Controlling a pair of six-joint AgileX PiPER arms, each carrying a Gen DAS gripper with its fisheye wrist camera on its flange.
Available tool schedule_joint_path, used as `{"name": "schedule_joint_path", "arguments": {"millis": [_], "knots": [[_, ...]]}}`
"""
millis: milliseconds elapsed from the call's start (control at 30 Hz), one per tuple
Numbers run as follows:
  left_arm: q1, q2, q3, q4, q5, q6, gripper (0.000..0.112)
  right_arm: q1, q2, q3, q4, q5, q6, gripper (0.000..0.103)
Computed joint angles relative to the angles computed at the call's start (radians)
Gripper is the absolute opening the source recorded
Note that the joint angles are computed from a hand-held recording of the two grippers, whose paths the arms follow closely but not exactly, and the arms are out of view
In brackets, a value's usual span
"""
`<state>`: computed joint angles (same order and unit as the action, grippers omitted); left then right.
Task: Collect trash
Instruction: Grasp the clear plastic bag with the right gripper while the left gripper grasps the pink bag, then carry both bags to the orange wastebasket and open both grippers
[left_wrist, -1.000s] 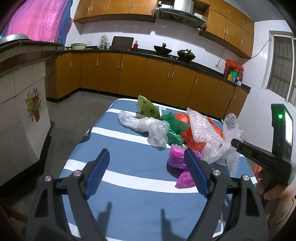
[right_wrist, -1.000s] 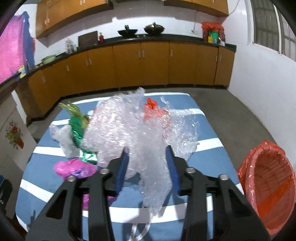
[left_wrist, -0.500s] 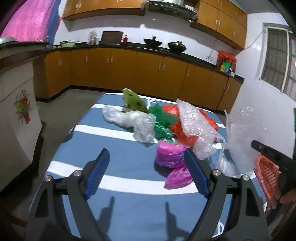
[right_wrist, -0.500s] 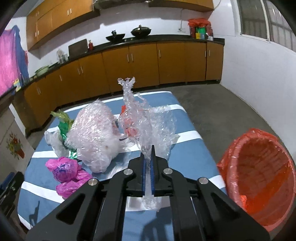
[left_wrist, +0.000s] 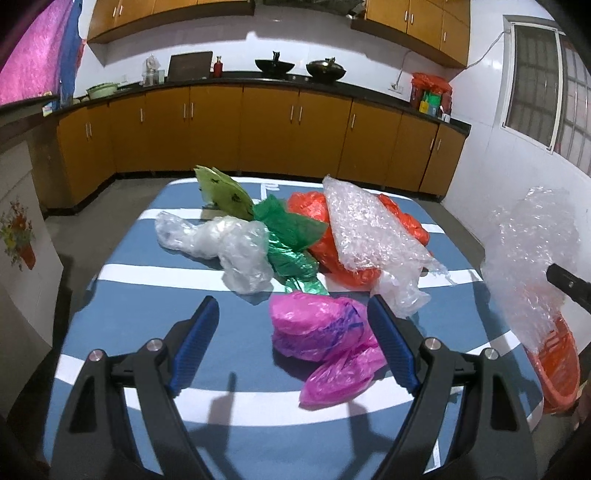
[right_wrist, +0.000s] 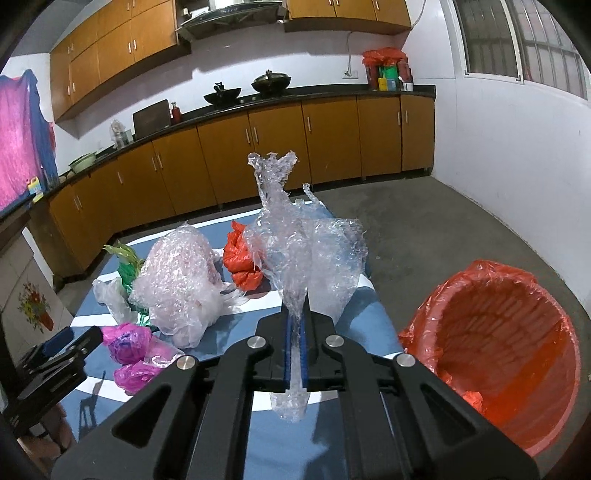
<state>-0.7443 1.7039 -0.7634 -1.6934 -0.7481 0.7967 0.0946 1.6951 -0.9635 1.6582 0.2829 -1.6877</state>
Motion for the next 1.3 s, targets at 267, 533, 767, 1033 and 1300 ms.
{"name": "schedule_joint_path", "arguments": {"millis": [267,533,767,1033,1300], "knots": [[0.097,0.11,-0.095,-0.026,0.121,0.104,0.081,0.009,0.007,0.005,-0.023,0.005,0.007,0.004],[0.117,0.156,-0.122,0.0,0.197,0.121,0.064,0.026,0.012,0.019,-0.011,0.012,-0.019,0.004],[0.082,0.128,-0.093,0.046,0.151,0.07,0.054,0.028,-0.006,0.043,0.02,0.017,-0.062,0.004],[0.004,0.001,-0.026,0.021,0.034,0.066,0.054,0.012,-0.05,0.071,0.038,0.044,-0.095,0.004],[-0.086,-0.075,-0.089,-0.039,-0.055,0.175,0.054,-0.042,-0.11,0.112,0.06,0.077,-0.138,0.004]]}}
